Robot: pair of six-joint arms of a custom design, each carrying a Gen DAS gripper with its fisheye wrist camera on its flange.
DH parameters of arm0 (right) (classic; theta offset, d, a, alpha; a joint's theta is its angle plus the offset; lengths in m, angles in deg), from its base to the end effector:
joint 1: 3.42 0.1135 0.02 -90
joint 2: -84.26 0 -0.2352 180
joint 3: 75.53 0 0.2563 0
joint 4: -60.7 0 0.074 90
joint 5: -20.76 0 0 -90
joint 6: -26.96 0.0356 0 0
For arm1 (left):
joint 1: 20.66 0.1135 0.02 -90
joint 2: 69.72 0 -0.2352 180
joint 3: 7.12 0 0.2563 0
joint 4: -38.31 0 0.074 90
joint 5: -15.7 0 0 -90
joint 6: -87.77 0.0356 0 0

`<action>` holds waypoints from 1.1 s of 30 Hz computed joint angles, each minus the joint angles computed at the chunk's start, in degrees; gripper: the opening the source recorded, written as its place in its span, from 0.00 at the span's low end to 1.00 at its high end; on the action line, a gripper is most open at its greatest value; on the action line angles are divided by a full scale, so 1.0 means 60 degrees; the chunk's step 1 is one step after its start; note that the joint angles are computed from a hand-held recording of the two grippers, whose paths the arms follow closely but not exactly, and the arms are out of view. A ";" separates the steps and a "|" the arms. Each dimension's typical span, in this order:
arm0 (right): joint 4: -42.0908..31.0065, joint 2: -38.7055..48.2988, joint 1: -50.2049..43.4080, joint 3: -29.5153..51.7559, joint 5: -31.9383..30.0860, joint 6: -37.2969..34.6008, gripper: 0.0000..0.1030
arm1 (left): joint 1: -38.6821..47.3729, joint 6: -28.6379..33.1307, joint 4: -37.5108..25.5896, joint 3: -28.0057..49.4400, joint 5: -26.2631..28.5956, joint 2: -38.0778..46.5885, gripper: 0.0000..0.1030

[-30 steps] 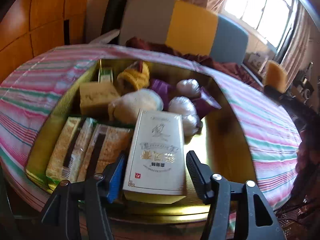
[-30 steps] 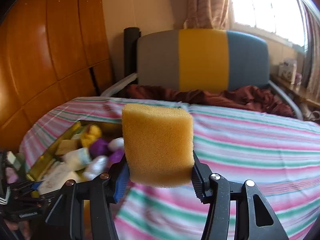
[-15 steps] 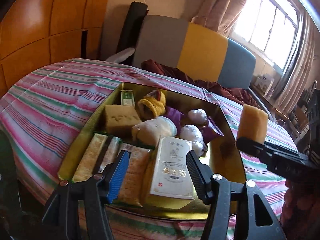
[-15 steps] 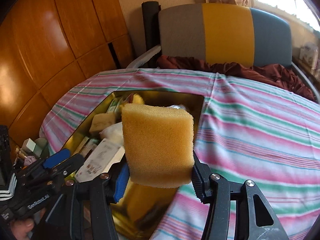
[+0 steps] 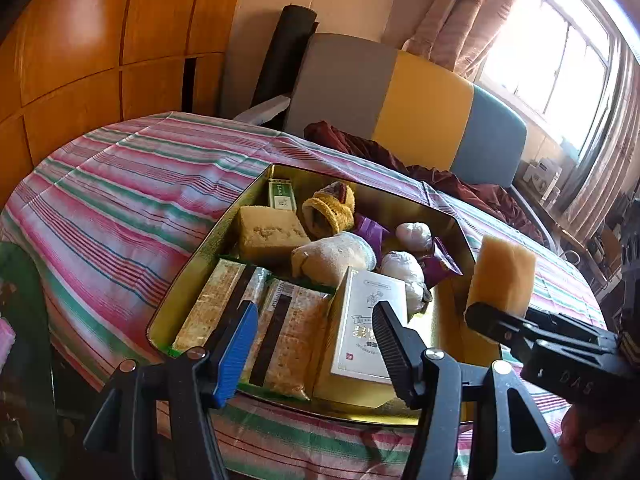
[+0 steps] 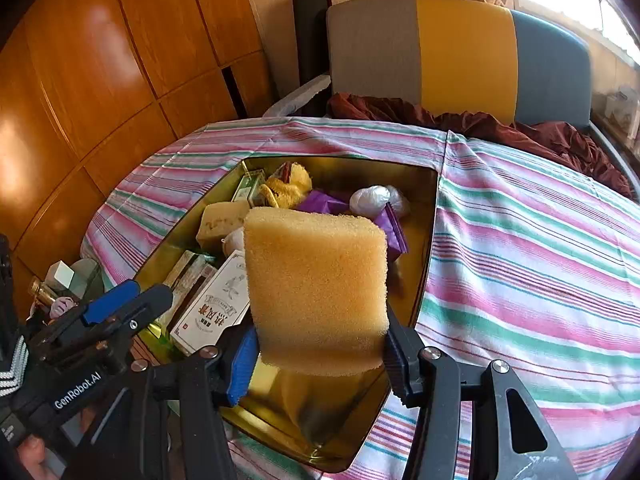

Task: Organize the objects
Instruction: 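Carry the yellow sponge into the gold tray and open the right gripper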

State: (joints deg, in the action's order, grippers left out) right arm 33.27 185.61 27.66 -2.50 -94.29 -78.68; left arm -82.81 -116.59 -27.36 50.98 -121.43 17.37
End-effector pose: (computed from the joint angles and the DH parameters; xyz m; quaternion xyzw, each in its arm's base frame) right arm 0.2934 0.1945 0.1347 -0.4285 0.8311 0.2440 0.2570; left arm 0.1278 -0.1861 0.1263 -0.3884 0.8296 0.0494 0.3981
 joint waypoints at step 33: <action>0.0001 0.0650 0.0561 0.0055 0.1068 0.0324 0.55 | 0.0354 -0.1177 -0.2780 0.1349 0.0674 0.0760 0.59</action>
State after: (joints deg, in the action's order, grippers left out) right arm 33.28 189.50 31.03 -2.17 -87.88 -76.74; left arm -80.69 -123.65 -44.04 59.07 -117.39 21.93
